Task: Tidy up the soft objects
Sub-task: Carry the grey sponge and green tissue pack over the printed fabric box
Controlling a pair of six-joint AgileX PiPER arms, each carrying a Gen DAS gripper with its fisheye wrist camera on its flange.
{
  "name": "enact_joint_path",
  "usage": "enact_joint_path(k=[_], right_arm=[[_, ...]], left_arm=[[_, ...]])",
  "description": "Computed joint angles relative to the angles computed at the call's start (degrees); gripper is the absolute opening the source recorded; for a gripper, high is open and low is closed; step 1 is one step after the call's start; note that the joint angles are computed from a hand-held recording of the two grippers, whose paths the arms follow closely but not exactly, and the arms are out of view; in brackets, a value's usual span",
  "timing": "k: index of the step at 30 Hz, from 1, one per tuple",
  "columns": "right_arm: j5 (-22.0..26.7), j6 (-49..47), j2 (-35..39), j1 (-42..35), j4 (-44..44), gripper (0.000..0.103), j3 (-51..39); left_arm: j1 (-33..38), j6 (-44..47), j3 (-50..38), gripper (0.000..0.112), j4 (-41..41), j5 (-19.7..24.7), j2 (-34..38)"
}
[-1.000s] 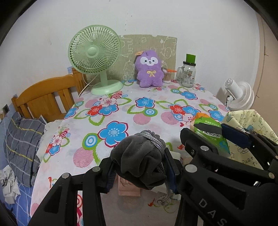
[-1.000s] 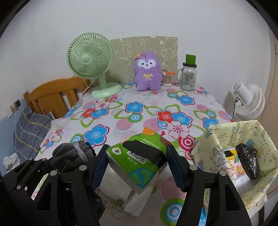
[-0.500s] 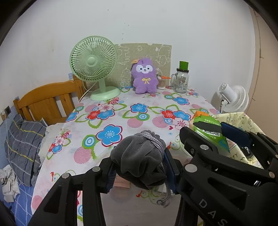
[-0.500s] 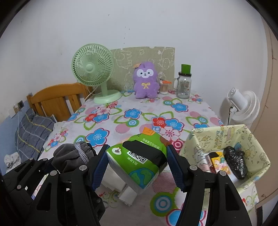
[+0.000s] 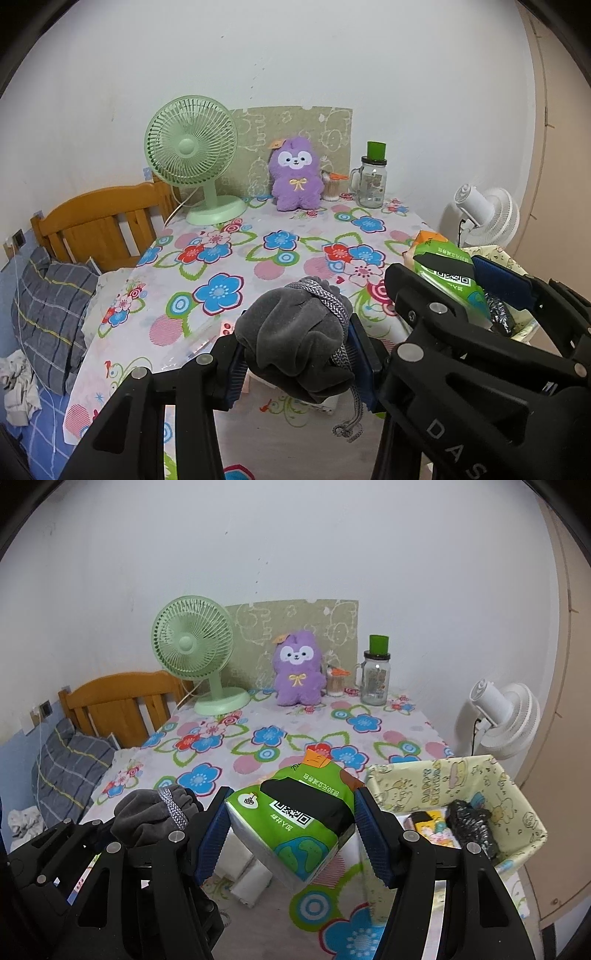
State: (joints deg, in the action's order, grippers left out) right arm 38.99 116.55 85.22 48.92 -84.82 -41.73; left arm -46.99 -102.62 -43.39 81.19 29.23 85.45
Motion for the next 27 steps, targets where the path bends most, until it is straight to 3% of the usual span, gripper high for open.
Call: enact_joint_path(k=[15, 27], right_arm=[[-3.12, -0.66, -7.97, -5.65, -2.45, 0.069, 6.7], [-7.94, -4.31, -12.55, -15.1, -3.03, 0.069, 10.57]], left_arm=[[-7.77, 0.7, -6.4, 0.05, -3.13, 6.75, 4.71], [-10.82, 4.05, -14.37, 0.05, -5.47, 6.68, 11.11]])
